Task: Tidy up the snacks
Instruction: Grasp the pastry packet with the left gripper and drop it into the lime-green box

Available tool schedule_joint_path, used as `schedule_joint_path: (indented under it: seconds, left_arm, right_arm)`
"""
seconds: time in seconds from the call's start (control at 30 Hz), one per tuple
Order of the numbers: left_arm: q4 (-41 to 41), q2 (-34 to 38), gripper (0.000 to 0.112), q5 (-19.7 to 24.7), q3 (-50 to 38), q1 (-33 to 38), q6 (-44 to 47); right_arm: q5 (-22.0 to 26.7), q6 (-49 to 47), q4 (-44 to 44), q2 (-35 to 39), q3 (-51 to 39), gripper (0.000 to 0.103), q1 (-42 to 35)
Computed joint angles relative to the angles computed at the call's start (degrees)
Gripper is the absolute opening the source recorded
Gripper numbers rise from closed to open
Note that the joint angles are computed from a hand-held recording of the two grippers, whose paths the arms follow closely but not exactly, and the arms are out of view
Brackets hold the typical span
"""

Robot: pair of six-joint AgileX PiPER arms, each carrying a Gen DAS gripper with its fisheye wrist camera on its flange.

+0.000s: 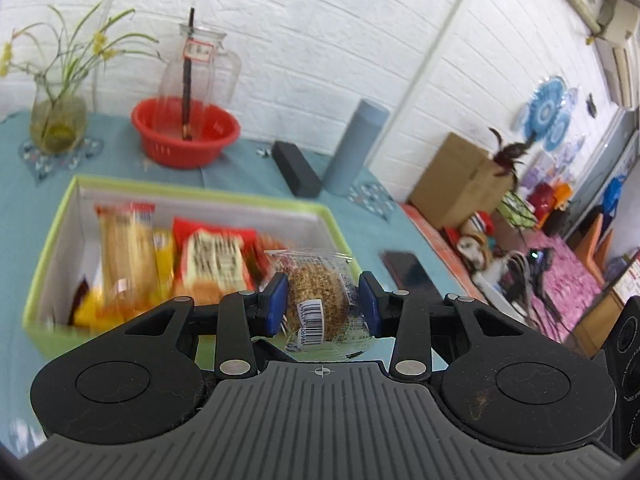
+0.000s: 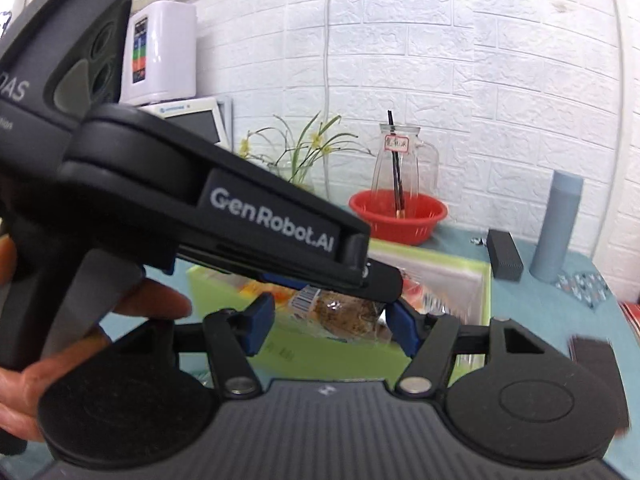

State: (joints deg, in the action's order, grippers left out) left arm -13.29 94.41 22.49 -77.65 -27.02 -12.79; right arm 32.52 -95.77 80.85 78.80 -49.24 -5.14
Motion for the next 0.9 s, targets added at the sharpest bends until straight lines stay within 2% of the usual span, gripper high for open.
schedule_joint_path:
  seconds: [0.17, 0.23, 0.4, 0.47, 0.5, 0.53, 0.57, 0.63, 0.67, 0.73, 0.83, 0.9]
  left_arm:
    - [-3.05, 12.21, 0.017, 4.57, -13.07, 4.70, 3.95]
    - [-3.58, 15.22, 0.017, 5.34, -15.04, 5.50, 4.72]
    - [-6.35, 15.52, 0.019, 1.70, -11.93, 5.58, 8.76]
    - [-4.83, 13.05, 0.029, 0.19, -9.83, 4.71, 8.51]
    - [-2.78, 10.92, 0.041, -1.31, -7.97, 3.97, 6.82]
    - [1.10, 8.19, 0.051, -3.08, -5.70, 2.92, 3.15]
    - [4.37, 5.56, 0.054, -4.56, -3.49, 1.98, 0.04]
    - [9.00, -0.16, 0.057, -6.08, 0.77, -0.13, -4.93]
    - [8.23, -2.62, 0.059, -6.56, 2.78, -1.00, -4.49]
    - [9.90, -7.73, 0.062, -7.14, 7.22, -3.79, -7.23]
    - [19.39, -12.80, 0.063, -7.88, 13.44, -9.72, -18.48]
    - [25.16, -14.47, 0.063, -8.90, 17.43, -13.78, -26.43]
  right_arm:
    - [-0.37, 5.46, -5.53, 14.65, -13.66, 0.068, 2.02]
    - [-0.94, 8.36, -8.50, 18.29, -16.64, 0.068, 3.04]
    - [-0.34, 5.65, -6.93, 20.39, -16.69, 0.078, 2.88]
    - [-0.71, 5.14, -6.57, 18.17, -15.25, 0.084, 2.60]
    - [-0.79, 2.54, -4.58, 15.35, -12.81, 0.093, 2.00]
    - [-0.82, -0.09, -2.58, 12.47, -10.54, 0.094, 1.16]
    - [0.09, -1.77, -1.85, 9.45, -8.44, 0.094, -0.36]
    - [2.96, -3.45, -1.38, 3.01, -3.90, 0.097, -4.41]
    - [5.28, -3.83, -1.86, -0.30, -1.63, 0.101, -7.40]
    - [9.67, -5.37, -2.48, -6.81, 3.39, 0.102, -14.46]
    - [21.34, -5.61, -6.17, -13.33, 9.43, 0.102, -29.77]
    - [28.36, -7.78, -8.57, -14.63, 13.01, 0.102, -40.11]
